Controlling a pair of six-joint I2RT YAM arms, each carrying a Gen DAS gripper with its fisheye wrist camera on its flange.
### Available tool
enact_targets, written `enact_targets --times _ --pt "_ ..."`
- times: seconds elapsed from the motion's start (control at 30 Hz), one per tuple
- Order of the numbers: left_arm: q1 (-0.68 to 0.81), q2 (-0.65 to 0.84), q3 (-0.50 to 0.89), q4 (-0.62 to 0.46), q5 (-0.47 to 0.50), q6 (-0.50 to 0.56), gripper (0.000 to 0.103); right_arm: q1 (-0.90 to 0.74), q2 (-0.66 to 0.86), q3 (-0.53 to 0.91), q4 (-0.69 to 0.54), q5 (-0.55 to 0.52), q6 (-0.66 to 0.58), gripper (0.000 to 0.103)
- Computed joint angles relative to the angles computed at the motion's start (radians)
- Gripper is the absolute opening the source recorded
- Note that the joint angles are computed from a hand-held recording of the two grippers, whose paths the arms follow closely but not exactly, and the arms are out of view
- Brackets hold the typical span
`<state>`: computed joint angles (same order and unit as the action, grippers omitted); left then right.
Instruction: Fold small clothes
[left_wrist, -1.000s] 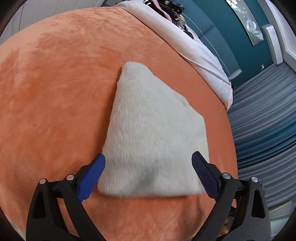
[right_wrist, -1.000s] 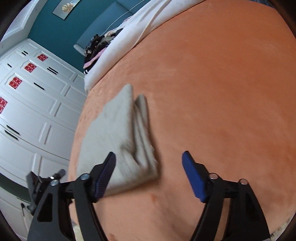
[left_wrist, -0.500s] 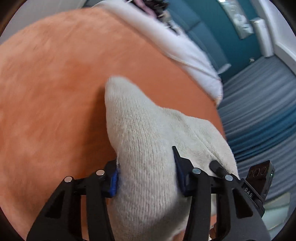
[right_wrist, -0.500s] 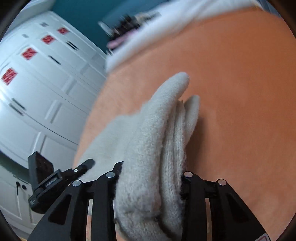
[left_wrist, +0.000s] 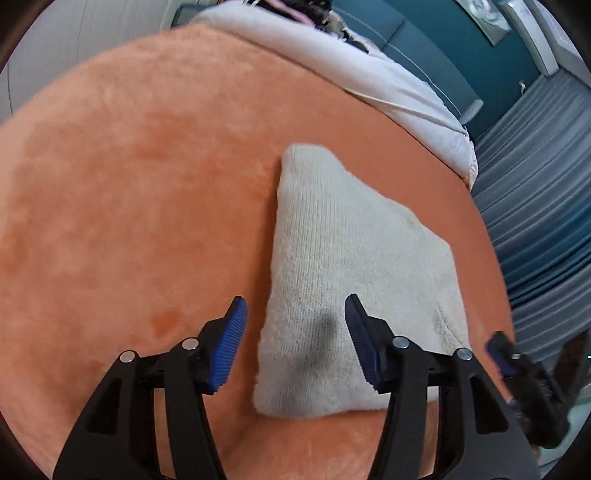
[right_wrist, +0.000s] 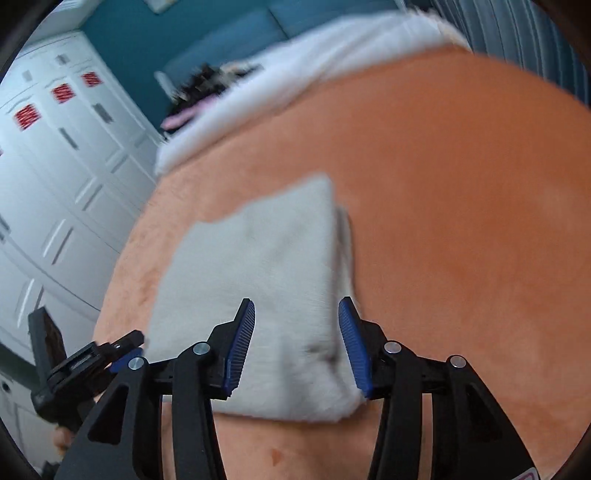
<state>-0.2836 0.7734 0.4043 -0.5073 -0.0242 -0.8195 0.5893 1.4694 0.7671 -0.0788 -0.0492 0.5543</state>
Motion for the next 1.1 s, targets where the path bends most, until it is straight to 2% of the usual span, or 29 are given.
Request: enact_targets --times 0.07,0.1,0.13,0.2,0.3,0.43,0.47,0.57,0.63,0.67,0.7,0.9,1.1 --pt "-0.071 0.033 0.029 -0.033 -0.056 -0.022 0.054 0.039 0.075 0.039 -0.045 0.033 -0.042 0.043" --pt "-0.11 0.065 0.033 -0.033 -0.079 -0.044 0.054 0.061 0.158 0.07 -0.066 0.059 -0.052 0.034" --pt "-0.152 0.094 0.037 -0.038 -0.097 -0.075 0.054 0.071 0.249 0.09 -0.07 0.085 -0.059 0.032" --pt "-0.126 0.171 0.017 0.015 -0.066 -0.063 0.056 0.03 0.282 0.052 -0.033 0.065 -0.056 0.034" --pt "-0.188 0.147 0.05 -0.069 -0.127 -0.128 0.056 0.007 0.128 0.033 -0.109 0.02 -0.005 0.029" --pt "-0.351 0.136 0.128 -0.225 -0.254 -0.216 0.055 0.066 -0.097 -0.043 -0.187 0.116 0.022 0.031" --pt "-0.417 0.142 0.152 -0.271 -0.302 -0.263 0.055 0.099 -0.102 -0.032 -0.207 0.153 0.043 0.033" --pt "-0.578 0.188 0.216 -0.38 -0.404 -0.394 0.064 0.158 -0.157 -0.087 -0.243 0.209 0.098 0.033" --pt "-0.683 0.237 0.258 -0.447 -0.464 -0.486 0.07 0.202 -0.206 -0.121 -0.271 0.233 0.141 0.038" --pt "-0.731 0.269 0.281 -0.478 -0.49 -0.528 0.072 0.235 -0.224 -0.139 -0.278 0.258 0.161 0.044" --pt "-0.77 0.293 0.299 -0.506 -0.504 -0.566 0.078 0.269 -0.257 -0.158 -0.296 0.286 0.178 0.048" --pt "-0.956 0.389 0.357 -0.614 -0.536 -0.778 0.082 0.41 -0.335 -0.189 -0.357 0.388 0.251 0.061" --pt "-1.094 0.455 0.374 -0.666 -0.519 -0.936 0.086 0.465 -0.401 -0.241 -0.403 0.425 0.306 0.066"
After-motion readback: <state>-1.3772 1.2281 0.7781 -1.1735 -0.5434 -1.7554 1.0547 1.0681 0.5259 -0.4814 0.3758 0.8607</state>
